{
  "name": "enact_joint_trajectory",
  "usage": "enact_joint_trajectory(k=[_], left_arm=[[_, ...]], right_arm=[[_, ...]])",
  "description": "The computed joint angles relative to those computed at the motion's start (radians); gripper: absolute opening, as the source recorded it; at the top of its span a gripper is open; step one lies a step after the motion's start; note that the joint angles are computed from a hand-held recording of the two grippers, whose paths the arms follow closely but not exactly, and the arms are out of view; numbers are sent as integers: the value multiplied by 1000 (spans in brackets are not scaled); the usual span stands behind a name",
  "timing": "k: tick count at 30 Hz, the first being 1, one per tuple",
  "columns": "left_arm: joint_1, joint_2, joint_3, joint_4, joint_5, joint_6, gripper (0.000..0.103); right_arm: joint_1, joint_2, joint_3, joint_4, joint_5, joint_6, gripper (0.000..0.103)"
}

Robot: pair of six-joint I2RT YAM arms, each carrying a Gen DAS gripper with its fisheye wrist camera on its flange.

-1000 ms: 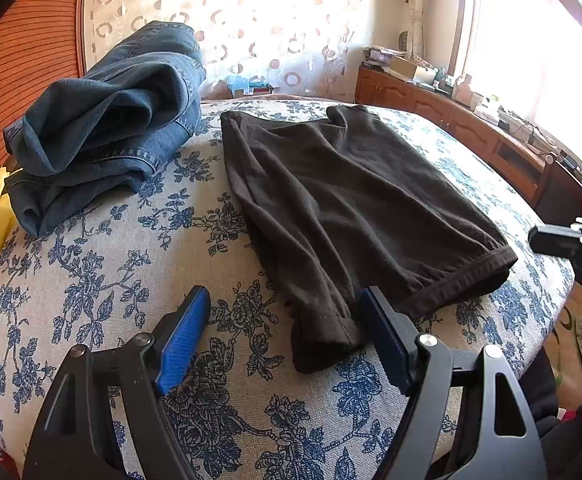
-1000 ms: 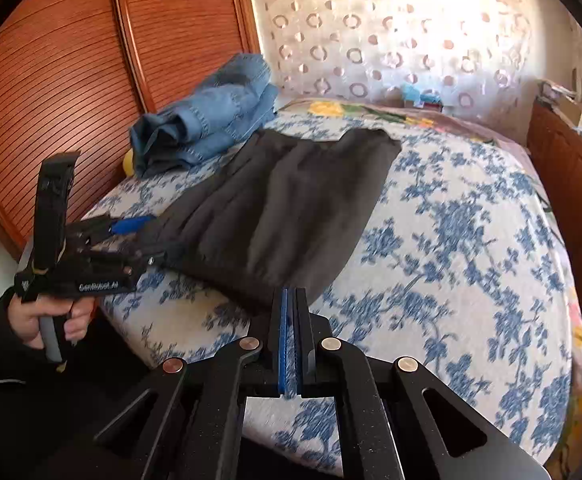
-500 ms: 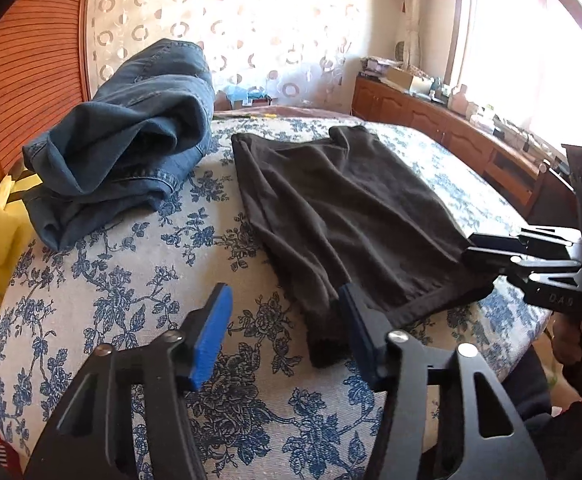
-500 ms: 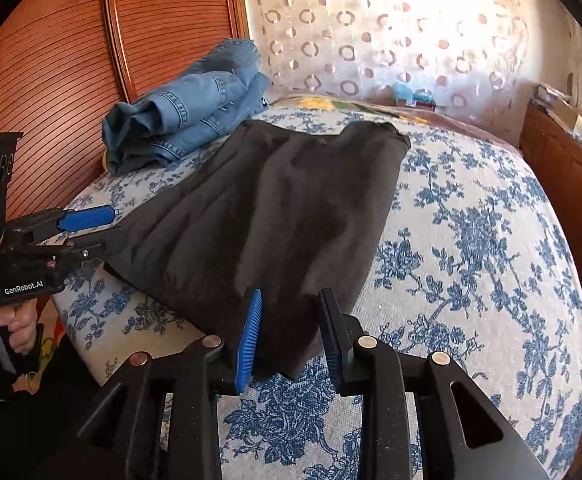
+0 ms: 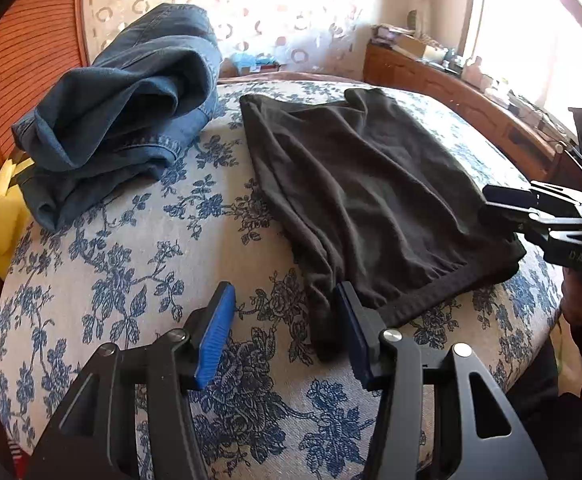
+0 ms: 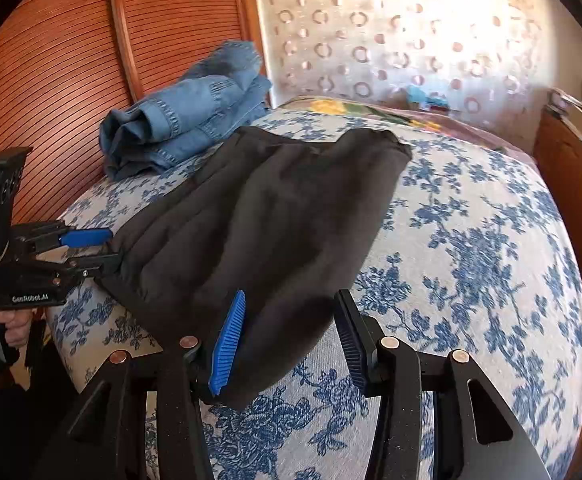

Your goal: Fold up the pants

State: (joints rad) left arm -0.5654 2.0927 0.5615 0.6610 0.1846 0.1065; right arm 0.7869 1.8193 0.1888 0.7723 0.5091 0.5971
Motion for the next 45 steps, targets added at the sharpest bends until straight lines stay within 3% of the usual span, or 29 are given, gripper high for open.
enact_joint_trajectory(k=[6,10,16,20,27,31,37,42,43,45], left_arm=[[-18,-6,14,-29,-41,-39,53],[-18,-11,15,-42,-41,-39,54],[14,17,4,23,29,16,53],[41,5,9,-11,109,66,41],[54,18,-14,34,158,70,37],[54,26,-51,98,164,47,37],[56,37,-96,171,180,61,37],[46,32,-100,172,166,58,37],[43,33,-100,173,163,59,37],[53,36,-91,155,212,65,22]], right_arm=[[-120,48,-4,86,-152,-84,48],[-141,52,12,58,-157,-63,48],[-48,35,37,-34,-12,17,48],[59,2,25,-122,68,217,48],[226,-32,87,-380,156,486,48],[243,-34,123,-457,158,502,48],[269,-26,114,-389,136,488,48],[288,-5,134,-416,158,504,48],[291,-1,132,-412,161,508,42],[297,9,123,-377,156,494,31]])
